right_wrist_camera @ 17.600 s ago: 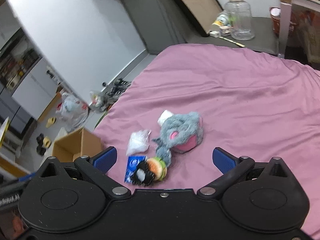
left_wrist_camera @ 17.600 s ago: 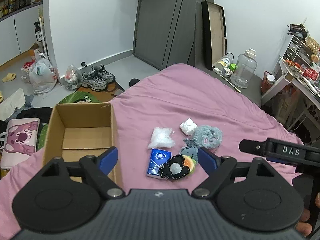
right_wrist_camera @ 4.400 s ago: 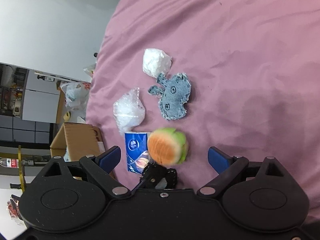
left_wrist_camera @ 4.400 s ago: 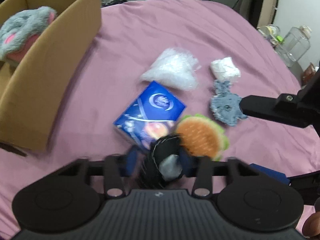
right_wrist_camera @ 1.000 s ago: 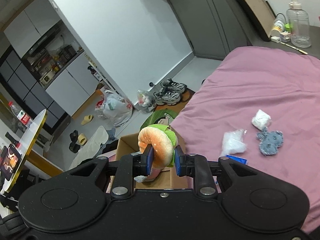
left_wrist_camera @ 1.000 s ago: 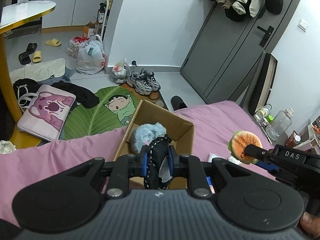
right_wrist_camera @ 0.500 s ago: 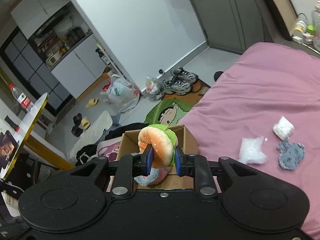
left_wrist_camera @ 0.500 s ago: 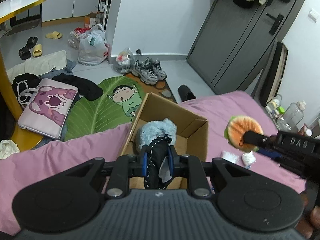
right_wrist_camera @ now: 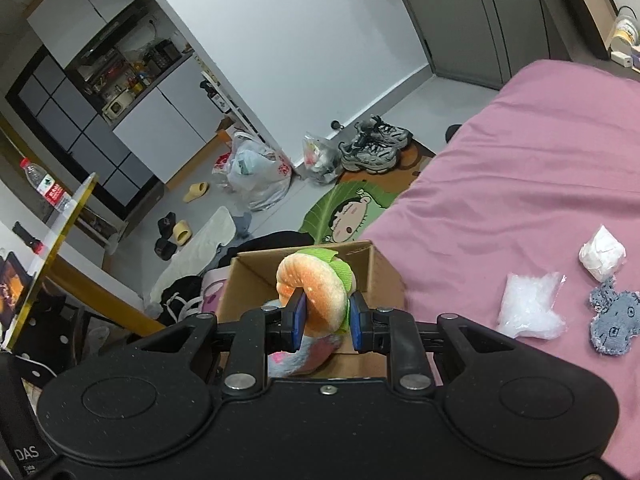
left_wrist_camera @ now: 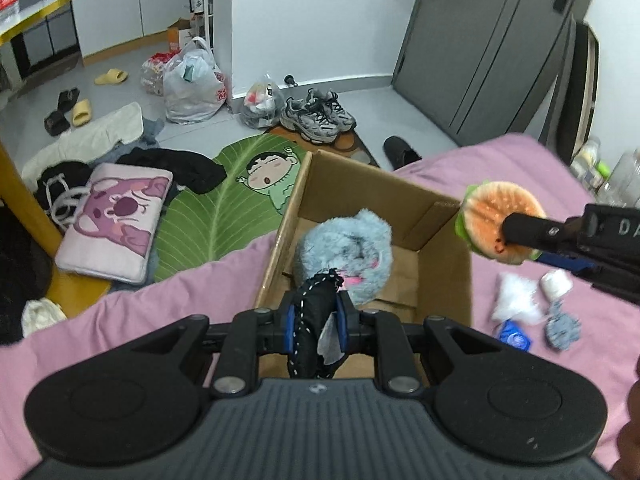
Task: Organize soft objects
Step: 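Carry the hamburger in the right gripper over the box while the left carries the black plush, then open the left gripper to drop the black plush while the right drops the hamburger into the box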
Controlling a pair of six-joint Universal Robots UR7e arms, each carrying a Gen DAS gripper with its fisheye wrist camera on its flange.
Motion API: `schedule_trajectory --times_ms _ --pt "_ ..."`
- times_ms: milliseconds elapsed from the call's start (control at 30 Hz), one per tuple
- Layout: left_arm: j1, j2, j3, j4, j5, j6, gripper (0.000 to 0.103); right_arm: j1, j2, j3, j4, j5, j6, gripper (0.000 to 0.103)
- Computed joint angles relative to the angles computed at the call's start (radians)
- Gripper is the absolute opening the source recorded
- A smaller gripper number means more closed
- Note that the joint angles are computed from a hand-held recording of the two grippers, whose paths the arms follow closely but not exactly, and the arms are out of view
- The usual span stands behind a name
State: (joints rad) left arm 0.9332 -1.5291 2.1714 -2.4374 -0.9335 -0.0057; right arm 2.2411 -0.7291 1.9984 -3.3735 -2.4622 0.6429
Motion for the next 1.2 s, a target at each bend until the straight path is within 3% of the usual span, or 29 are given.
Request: schedule_trajectory --times_ms 267,500,833,1200 --pt "-0.005 0.074 0.008 -0.035 0.074 0.019 0.021 -0.041 -0.012 0.025 -0.022 0.090 -0.017 0.023" --pt "-0.019 0.106 0.022 -0.049 0.142 -0.004 0.024 -0.074 -0.015 0.039 -0.016 0.110 -0.010 0.023" --pt "-0.024 0.085 0.029 -0.071 0.117 -0.032 0.036 -0.074 0.000 0.042 -0.047 0.096 -0.037 0.024" --pt "-0.021 -0.009 0.039 -0.017 0.068 -0.082 0.039 -0.054 0.047 -0.010 -0.144 0.070 -0.162 0.028"
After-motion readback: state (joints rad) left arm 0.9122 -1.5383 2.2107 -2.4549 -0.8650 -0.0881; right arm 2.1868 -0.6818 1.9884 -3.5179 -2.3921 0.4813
